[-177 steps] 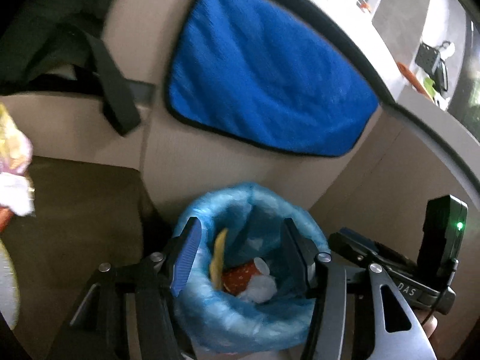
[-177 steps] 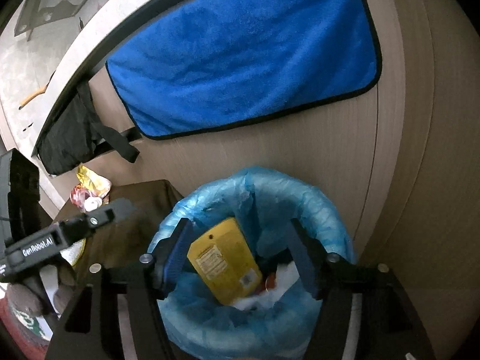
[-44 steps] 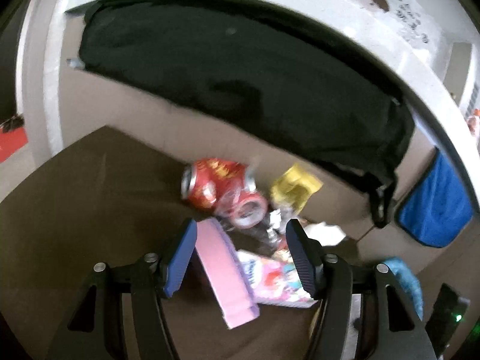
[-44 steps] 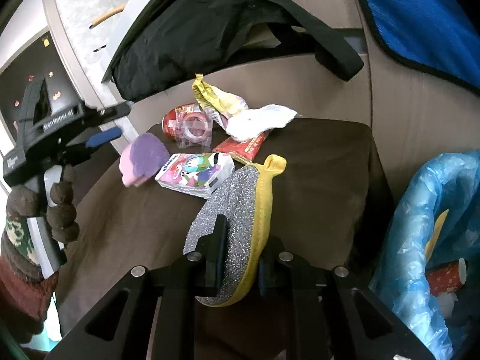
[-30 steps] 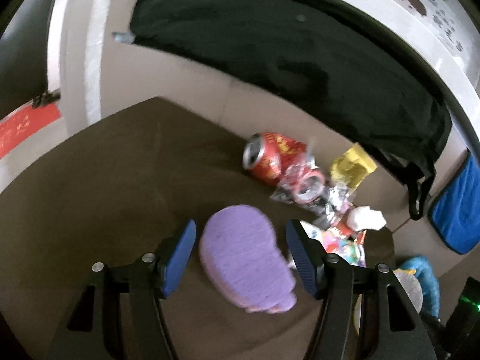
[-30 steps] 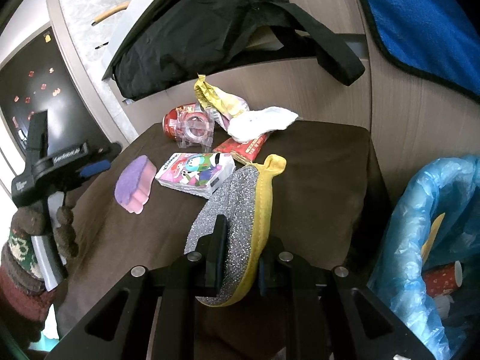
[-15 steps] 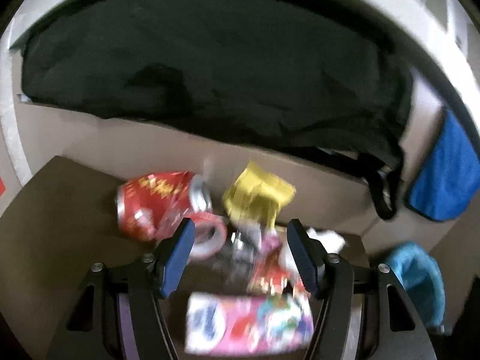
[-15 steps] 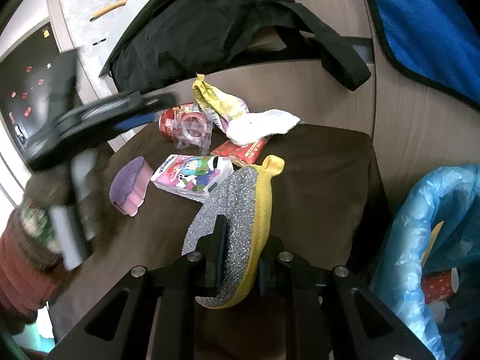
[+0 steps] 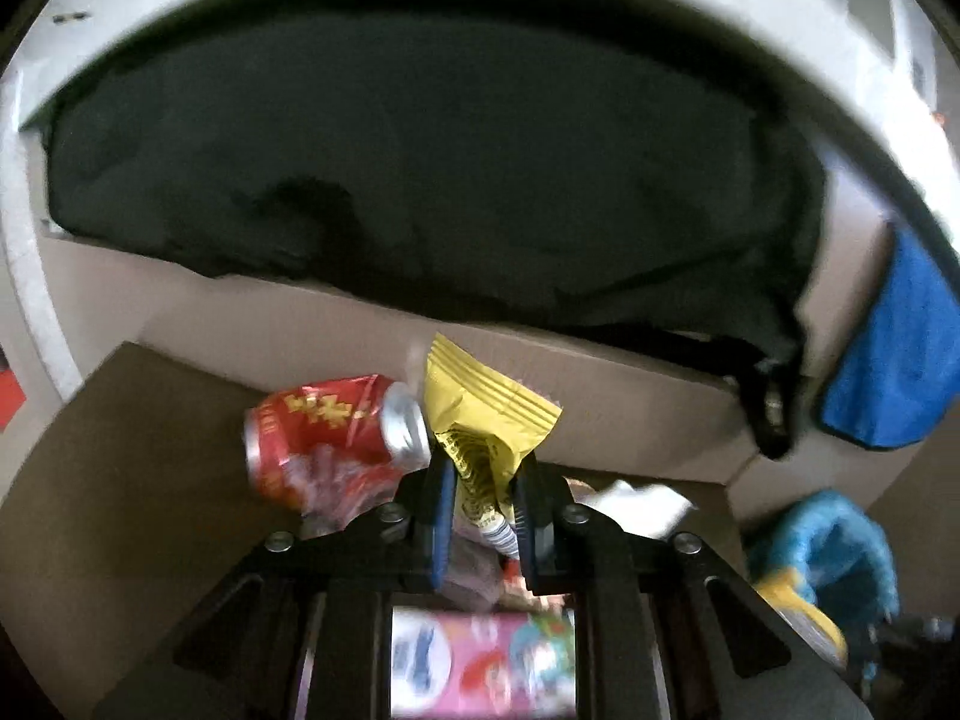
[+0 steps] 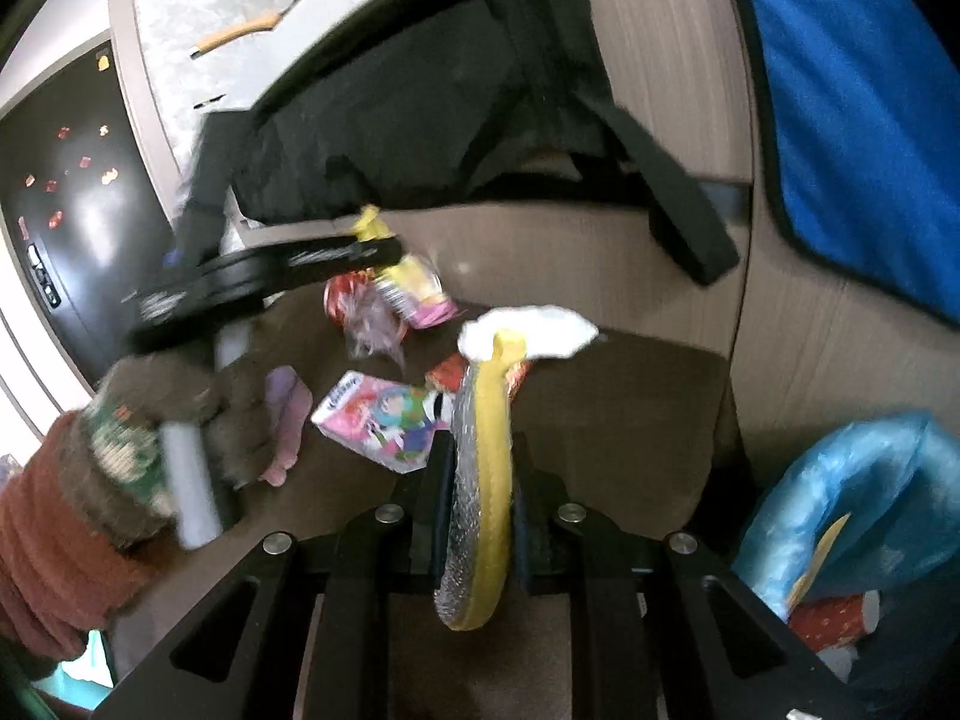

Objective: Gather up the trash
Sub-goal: 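Carry the yellow packet and silver pad into the blue bin and open both tools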

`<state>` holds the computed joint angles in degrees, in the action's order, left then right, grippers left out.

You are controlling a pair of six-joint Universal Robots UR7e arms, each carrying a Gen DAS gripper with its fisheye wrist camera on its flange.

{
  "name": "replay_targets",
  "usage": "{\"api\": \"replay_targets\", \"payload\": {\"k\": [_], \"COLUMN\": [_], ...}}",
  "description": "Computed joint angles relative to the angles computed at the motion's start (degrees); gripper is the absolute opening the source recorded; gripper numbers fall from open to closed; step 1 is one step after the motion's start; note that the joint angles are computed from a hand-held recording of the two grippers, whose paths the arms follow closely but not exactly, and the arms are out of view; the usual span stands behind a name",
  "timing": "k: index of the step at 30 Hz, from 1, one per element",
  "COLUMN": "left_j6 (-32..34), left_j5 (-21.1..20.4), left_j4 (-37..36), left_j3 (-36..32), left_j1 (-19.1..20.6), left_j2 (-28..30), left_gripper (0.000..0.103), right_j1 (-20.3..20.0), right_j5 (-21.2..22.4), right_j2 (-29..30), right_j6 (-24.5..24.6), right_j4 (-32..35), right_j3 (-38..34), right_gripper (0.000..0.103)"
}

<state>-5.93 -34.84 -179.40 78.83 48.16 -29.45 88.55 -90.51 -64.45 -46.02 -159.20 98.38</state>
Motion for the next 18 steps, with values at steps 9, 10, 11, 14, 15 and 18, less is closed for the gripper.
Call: {"api": "replay_targets", "payload": {"k": [9,10,11,14,15,18], "left_j6": [10.2,8.3,6.7,2.9,1.9,-0.2], "left_j5": [8.8,9.1,9.3,9.5,9.6,9.1], "left_j4": [-15.7,-14.7,-13.8,-10.8,-10.1,-9.3], "left_j3": [8.7,10.5,11.3,13.4,14.2,15.7], "left_j1": [-8.1,-8.5,-8.8,-10.4,-11.1,-12.7], "left_j2": [-2.3,-3.7,-4.3,-5.8,-6.0,-5.7], "left_gripper": [0.018,0.018,0.018,0.018,0.018,0.018], "right_j1": [0.4,0.3,0.3,0.1,0.1,0.3], "right_j5": [2.0,1.9,1.7,1.6,1.5,1.1], "right_j2": [-4.9,-5.1,-5.5,-6.7,-7.1,-8.5], "right_j6": [-0.6,-0.8,-1.0,-1.5,-1.5,-2.0], "right_j4": [0.4,0.7,0.9,0.8,0.4,-2.3], "right_j3": [2.0,2.2,2.5,3.4,3.6,3.8], "right_gripper": [0.011,0.011,0.011,0.011,0.011,0.011]}}
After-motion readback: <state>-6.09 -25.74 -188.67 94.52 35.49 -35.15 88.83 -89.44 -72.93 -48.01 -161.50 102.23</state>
